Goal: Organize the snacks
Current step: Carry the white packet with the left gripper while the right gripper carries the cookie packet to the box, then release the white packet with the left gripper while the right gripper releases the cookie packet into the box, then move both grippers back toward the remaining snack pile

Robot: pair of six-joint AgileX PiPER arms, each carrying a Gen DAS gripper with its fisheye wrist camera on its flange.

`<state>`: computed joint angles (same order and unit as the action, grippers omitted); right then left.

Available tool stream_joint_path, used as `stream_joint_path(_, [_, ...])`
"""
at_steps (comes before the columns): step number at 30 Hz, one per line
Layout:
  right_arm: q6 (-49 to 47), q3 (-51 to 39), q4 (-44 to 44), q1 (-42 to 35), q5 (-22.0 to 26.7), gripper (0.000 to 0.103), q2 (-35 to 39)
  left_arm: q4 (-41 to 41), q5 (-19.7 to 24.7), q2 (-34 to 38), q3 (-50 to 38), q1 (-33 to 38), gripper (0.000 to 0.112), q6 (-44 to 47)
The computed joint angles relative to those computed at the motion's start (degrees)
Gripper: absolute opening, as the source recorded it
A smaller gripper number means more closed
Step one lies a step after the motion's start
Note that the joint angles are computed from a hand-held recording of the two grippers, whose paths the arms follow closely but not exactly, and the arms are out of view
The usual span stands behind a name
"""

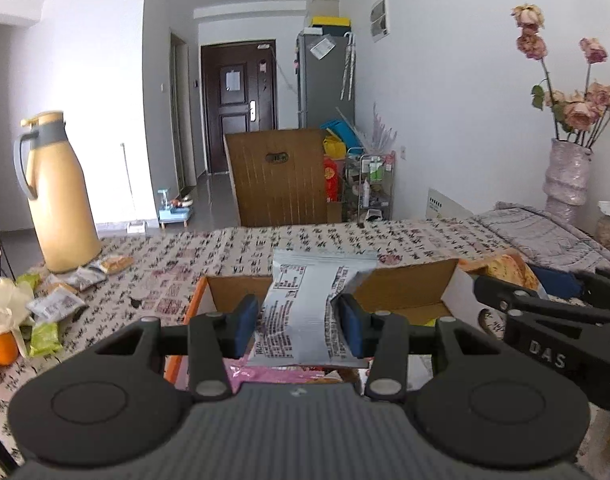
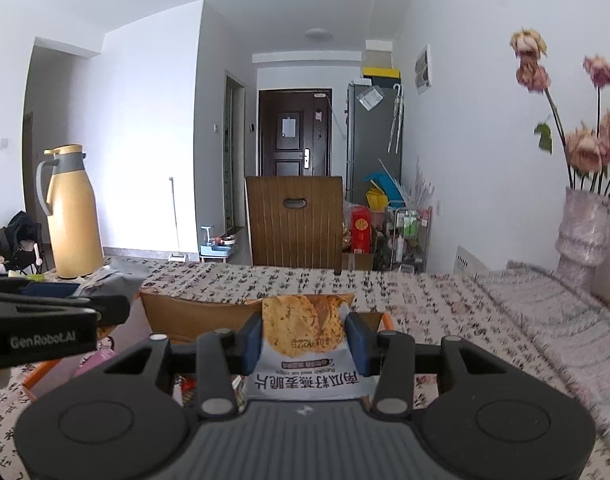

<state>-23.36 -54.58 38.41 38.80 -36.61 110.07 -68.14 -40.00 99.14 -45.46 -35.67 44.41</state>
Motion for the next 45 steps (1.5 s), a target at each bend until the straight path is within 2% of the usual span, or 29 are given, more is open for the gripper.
stream_joint_path(5, [5.80,-0.70,-3.36,-2.37,1.49,0.043,3.00,3.58,2.81,2.66,-0.15,3.39,0.046,-4.53])
stream_joint_path(10, [4.49,-1.28,-2.06,-1.94,2.46,0.043,3.92,7.16,4.80,2.91,0.77,5.12,0.046,-7.72])
stream_joint_path(16, [4.36,-1.57,-2.03,-1.50,2.59,0.044,4.50,6.52,2.95,2.74,1.42,4.08,0.047,-8.12])
stream_joint_path(17, [4.67,-1.44,-2.35,-1.45,2.44,0.045,4.42,5.82,2.32,2.68,1.38,3.80,0.056,-7.98])
stream_joint_path(18, [5.52,-1.18,-3.26,-1.52,2.43,0.055,4.26,5.62,1.59,2.54,1.64,3.58,0.071,-8.49])
stream_joint_path(19, [6.15,-0.93,-3.69,-1.51,2.11,0.077,4.18,5.65,0.24,2.41,2.12,3.14,0.078,-9.41])
stream_joint_path(21, [5.44,-0.17,-1.96,-0.84,0.37,0.096,3.86,4.94,-1.96,1.99,2.86,2.26,0.095,-10.07])
stream_joint_path(23, [6.34,0.89,-2.51,-0.84,-0.86,0.102,3.29,4.85,-3.23,1.59,3.43,1.80,0.103,-10.98])
stream_joint_path(33, [8.39,1.45,-3.83,-1.32,0.15,0.103,2.50,4.85,-1.15,0.55,3.62,3.52,0.103,-11.89])
stream_joint_path(40, [9.15,2.09,-5.15,-1.64,-0.71,0.103,2.27,4.24,-1.78,0.34,3.88,2.71,0.103,-11.35])
stream_joint_path(45, [6.06,3.01,-1.93,0.01,-2.09,0.103,0.91,1.22,-2.98,-2.04,4.30,1.10,0.103,-8.72])
